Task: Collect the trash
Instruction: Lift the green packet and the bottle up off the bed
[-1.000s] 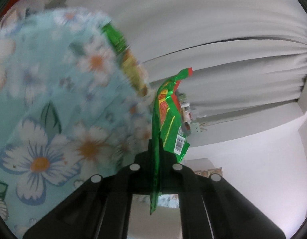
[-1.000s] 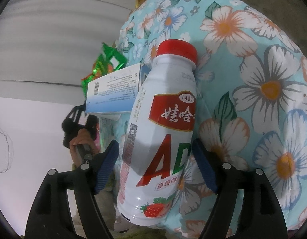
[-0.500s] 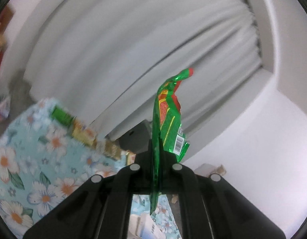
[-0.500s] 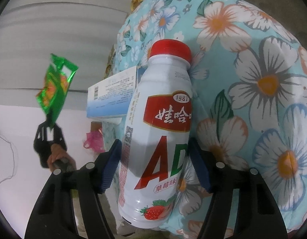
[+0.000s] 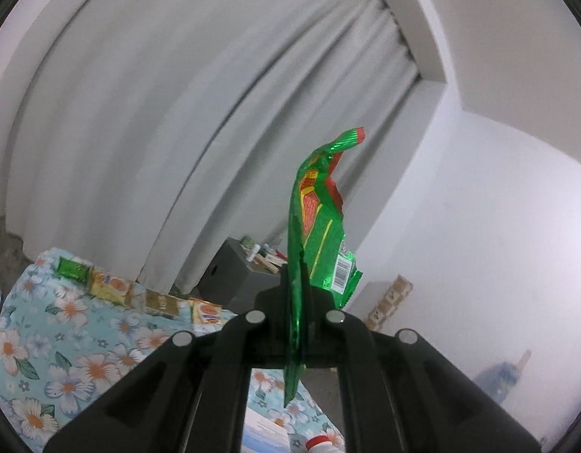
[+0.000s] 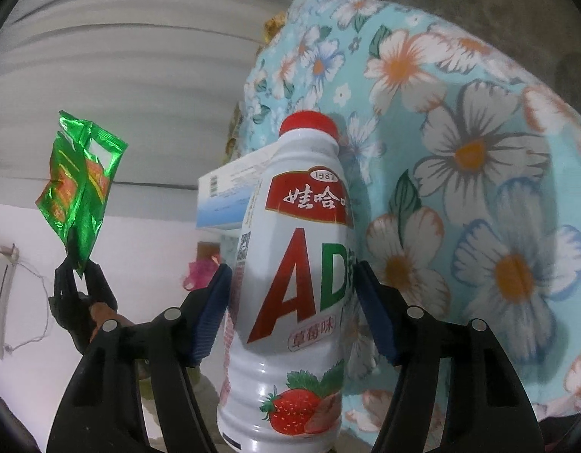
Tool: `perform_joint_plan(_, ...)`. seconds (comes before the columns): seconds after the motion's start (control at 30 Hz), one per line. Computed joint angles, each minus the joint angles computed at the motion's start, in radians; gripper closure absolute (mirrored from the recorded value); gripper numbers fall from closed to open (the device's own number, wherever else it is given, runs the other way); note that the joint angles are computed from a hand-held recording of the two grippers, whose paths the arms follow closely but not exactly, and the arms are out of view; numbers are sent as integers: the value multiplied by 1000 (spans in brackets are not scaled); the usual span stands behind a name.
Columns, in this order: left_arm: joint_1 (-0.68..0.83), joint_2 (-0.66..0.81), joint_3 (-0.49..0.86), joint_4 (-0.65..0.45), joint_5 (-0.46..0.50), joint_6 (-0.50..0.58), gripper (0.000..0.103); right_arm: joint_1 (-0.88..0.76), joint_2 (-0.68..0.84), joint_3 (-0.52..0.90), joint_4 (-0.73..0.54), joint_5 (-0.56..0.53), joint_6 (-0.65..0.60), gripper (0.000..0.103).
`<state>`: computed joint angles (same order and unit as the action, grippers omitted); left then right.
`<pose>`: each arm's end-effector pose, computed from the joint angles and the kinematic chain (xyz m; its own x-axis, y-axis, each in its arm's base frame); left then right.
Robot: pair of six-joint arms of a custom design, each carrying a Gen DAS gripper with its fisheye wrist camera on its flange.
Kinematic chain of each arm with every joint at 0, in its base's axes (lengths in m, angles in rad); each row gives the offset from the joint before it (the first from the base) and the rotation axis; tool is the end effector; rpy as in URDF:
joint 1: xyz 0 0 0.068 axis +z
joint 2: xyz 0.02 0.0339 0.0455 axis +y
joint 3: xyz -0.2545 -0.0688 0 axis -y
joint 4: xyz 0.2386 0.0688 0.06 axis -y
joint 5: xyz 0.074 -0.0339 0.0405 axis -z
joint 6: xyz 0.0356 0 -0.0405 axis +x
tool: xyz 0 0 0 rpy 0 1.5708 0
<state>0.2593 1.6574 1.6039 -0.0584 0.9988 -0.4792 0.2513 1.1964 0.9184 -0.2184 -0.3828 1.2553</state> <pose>0.3713 0.0675 0.4038 -0.4042 -0.3654 -0.8385 0.5437 0.6412 -0.5415 0.2552 0.0793 0.2916 -0.6648 0.7398 -0.1037 0.2683 0.3660 0.8911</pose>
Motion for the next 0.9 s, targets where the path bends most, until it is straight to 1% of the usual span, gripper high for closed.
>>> perform_joint_plan(0.07,-24,-35,-40,-1,7,17,101,-12,-39,-31,9,-12,3,41)
perform_joint_plan(0.2,-87,-113,-126,-44,-3,64,101,-47,-131,-102,13,-31,5,41)
perform_joint_plan(0.27,-128,-161,-181,-65,-28,95,101,-69,-172,-127,-2,-39,-8,41)
perform_joint_plan(0.37,-196,-224,-271,-67,-78,121,101,-118,-241,-165,-31,-65,-20,41)
perform_joint_plan(0.47,-261,-276,-354,-49,-118,140,101,-188,-316,-196,-72,-103,-41,41)
perform_joint_plan(0.53,-304,-295,-399,-28,-146,149,101,-252,-379,-209,-138,-128,-65,41)
perform_joint_plan(0.6,-350,-303,-414,-34,-173,155,101,-308,-435,-230,-177,-158,-72,41)
perform_joint_plan(0.67,-389,-301,-417,-38,-188,161,101,-393,-500,-244,-239,-203,-91,41)
perform_joint_plan(0.7,-417,-296,-413,-42,-199,165,101,-460,-534,-244,-291,-245,-121,41)
perform_joint_plan(0.77,-467,-278,-399,-46,-224,162,101,-549,-563,-235,-355,-287,-157,41)
perform_joint_plan(0.87,-553,-228,-372,-41,-275,153,101,-782,-601,-192,-529,-410,-292,41)
perform_joint_plan(0.9,-593,-204,-354,-49,-300,156,101,-897,-603,-156,-636,-456,-394,41)
